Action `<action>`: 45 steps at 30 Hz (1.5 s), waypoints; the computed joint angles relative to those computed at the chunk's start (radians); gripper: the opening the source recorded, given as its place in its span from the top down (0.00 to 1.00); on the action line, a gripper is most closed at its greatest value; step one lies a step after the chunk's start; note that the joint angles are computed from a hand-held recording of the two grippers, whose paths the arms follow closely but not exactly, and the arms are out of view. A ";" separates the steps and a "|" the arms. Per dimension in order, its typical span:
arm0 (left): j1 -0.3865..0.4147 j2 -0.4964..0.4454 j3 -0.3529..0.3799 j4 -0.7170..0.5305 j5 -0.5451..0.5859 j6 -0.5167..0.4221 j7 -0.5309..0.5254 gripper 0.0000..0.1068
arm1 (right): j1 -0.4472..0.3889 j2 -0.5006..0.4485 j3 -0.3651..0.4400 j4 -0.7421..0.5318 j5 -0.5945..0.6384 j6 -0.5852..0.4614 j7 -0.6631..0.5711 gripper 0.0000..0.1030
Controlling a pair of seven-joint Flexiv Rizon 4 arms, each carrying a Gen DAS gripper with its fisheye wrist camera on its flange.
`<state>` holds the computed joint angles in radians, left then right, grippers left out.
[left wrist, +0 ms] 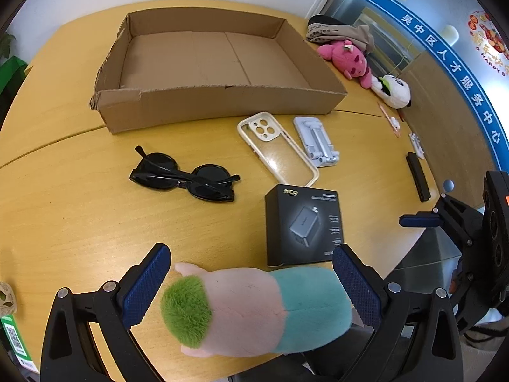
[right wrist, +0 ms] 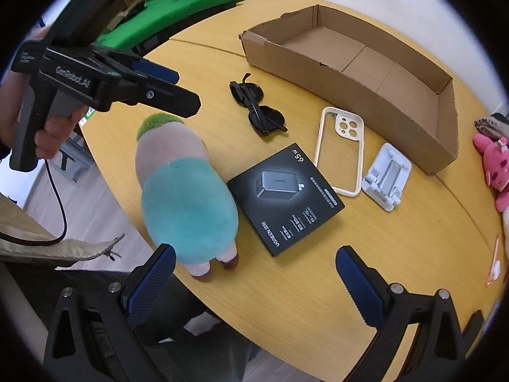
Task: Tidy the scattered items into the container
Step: 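Close the left gripper around the plush toy's body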
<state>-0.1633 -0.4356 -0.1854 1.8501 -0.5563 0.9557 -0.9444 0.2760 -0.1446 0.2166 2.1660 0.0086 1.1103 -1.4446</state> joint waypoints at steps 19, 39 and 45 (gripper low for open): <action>0.035 -0.052 -0.036 -0.022 -0.114 -0.166 0.078 0.06 | -0.052 -0.035 0.084 0.024 0.242 0.110 -0.137 0.02; 0.080 -0.005 0.035 0.089 -0.166 -0.238 0.039 0.27 | -0.006 -0.243 0.155 -0.078 0.261 0.171 -0.196 0.06; 0.103 0.006 0.024 0.092 -0.246 -0.257 0.027 0.67 | -0.040 -0.228 0.174 -0.098 0.273 0.126 -0.185 0.16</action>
<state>-0.0605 -0.4298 -0.1611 1.9417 -0.8027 0.6984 -0.9171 0.2363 -0.3728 0.3903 2.0681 0.2817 1.2365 -1.6296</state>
